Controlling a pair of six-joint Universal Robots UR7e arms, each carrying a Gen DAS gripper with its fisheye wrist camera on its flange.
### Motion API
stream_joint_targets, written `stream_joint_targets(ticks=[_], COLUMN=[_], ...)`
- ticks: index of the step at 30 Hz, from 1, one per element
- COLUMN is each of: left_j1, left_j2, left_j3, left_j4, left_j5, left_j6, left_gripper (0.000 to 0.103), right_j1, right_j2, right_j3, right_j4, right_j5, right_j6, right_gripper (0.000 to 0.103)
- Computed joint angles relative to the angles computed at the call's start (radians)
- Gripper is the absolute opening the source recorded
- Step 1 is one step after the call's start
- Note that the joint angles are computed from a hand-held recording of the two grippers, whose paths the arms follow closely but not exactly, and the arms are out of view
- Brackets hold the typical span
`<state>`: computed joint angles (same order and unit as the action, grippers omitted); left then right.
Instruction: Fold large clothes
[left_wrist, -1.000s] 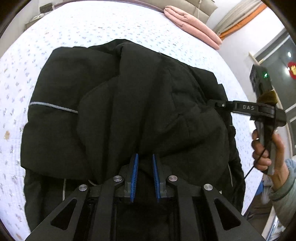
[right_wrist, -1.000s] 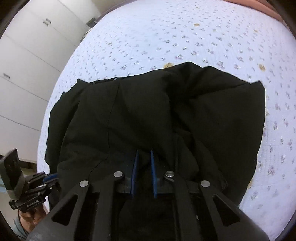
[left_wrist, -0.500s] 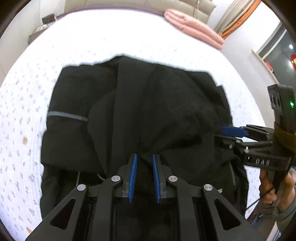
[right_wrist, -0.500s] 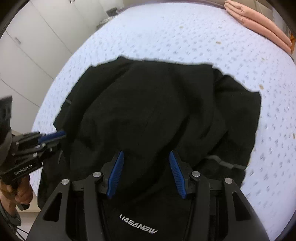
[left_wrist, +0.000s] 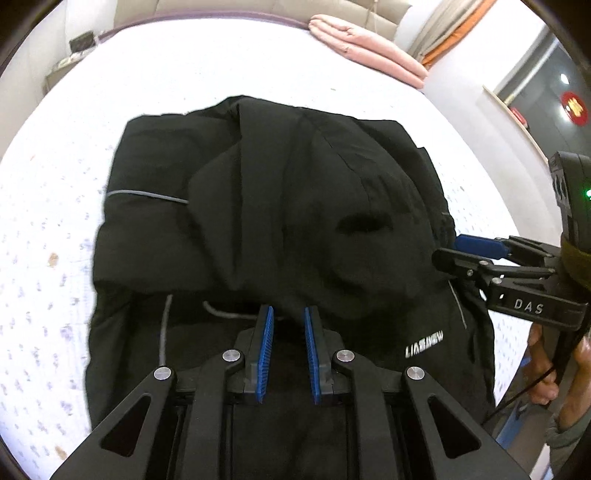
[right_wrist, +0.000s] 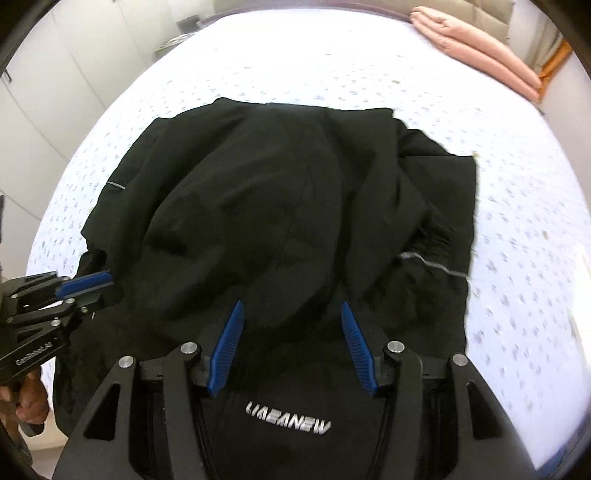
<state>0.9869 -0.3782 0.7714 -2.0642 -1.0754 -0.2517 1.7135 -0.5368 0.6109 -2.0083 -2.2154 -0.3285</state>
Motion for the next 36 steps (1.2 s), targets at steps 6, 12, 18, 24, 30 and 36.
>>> stream_joint_targets(ticks=[6,12,18,24,30,36], left_j1=[-0.019,-0.035,-0.055,-0.111,-0.201,-0.251], left_j2=[-0.105,-0.188,-0.263,-0.415,-0.631,-0.792], left_j3=[0.194,0.379,0.583,0.861,1.088,1.233], left_j4=[-0.107,-0.220,-0.409,-0.557,-0.417,-0.279], left_j5=[0.057,0.136,0.198,0.271,0.327,0.334], left_j6=[0.020,0.001,-0.005,-0.107,-0.301,-0.430], left_gripper=[0.017,0.017,0.017,0.017,0.018,0.020], right_j1=[0.032,0.031,0.016,0.019,0.053,0.063], right_j2=[-0.100,-0.180,-0.255,-0.375,-0.573,-0.739], right_j3=[0.228,0.430,0.618,0.840,1.057,1.215], right_j4=[-0.188,-0.346,-0.529,-0.734,-0.750,-0.762], right_j5=[-0.036,-0.025,-0.014,0.032,0.026,-0.088], right_j6=[0.013,-0.007,-0.085,-0.091,0.037,0.113], right_gripper=[0.057,0.057,0.058,0.058,0.061,0.071])
